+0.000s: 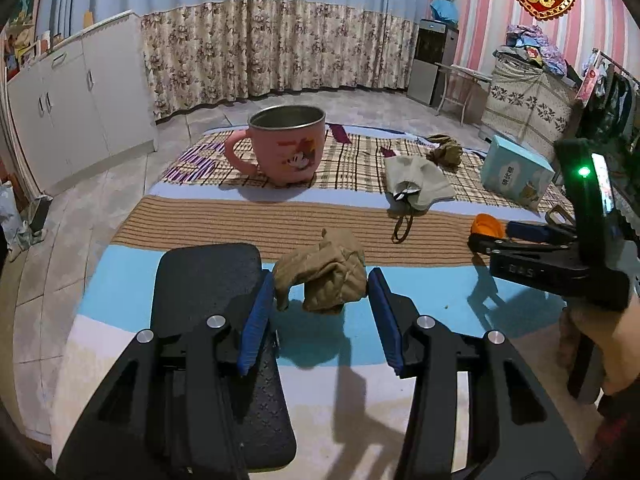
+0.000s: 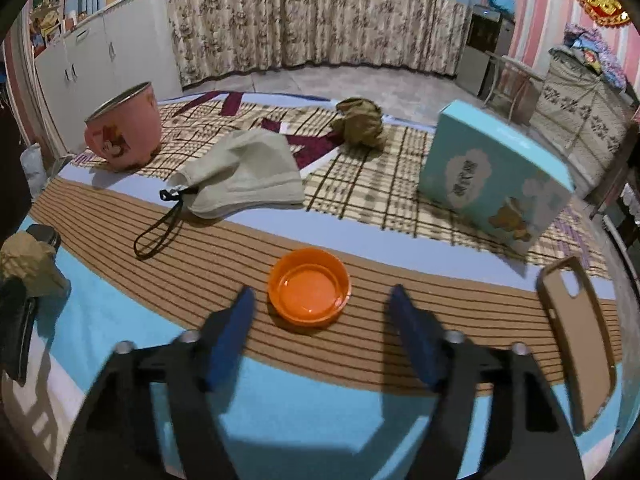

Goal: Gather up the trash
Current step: 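Grasp the orange round lid with the right tool while the left tool holds the cloth, then carry the brown cloth and orange lid over the basket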

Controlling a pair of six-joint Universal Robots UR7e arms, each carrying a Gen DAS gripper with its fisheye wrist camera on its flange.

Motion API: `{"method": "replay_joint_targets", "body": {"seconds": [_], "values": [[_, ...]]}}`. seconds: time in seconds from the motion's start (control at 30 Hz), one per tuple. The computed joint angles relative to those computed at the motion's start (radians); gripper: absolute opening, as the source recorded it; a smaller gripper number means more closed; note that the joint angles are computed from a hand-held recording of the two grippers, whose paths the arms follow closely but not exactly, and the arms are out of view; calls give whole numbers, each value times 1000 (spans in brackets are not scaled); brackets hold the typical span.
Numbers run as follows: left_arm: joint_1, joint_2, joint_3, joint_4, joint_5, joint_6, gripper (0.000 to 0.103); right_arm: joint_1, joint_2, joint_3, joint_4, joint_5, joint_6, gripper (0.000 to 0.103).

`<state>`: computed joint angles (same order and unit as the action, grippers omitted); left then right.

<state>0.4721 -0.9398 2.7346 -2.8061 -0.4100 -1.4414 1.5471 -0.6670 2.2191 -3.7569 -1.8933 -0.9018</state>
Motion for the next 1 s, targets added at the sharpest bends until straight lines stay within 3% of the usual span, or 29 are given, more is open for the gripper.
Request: {"method": "replay_joint_targets", "body": {"seconds": [0.1, 0.33, 0.5, 0.73, 1.0], "values": [[-2, -14, -6, 41, 0, -22, 48, -8, -19, 10, 30, 28, -17, 39], [-15, -30, -40, 139, -2, -64, 47, -46, -88, 82, -22, 78, -82, 40], [-42, -10, -92, 209, -9, -69, 47, -121, -232, 175, -27, 153, -110, 40], [-87, 91, -189, 125, -11, 47, 47, -282, -513, 282, 31, 278, -158, 40], [-121, 269, -339, -62, -27, 248, 48, -487, -807, 293, 167, 412, -180, 40]]}}
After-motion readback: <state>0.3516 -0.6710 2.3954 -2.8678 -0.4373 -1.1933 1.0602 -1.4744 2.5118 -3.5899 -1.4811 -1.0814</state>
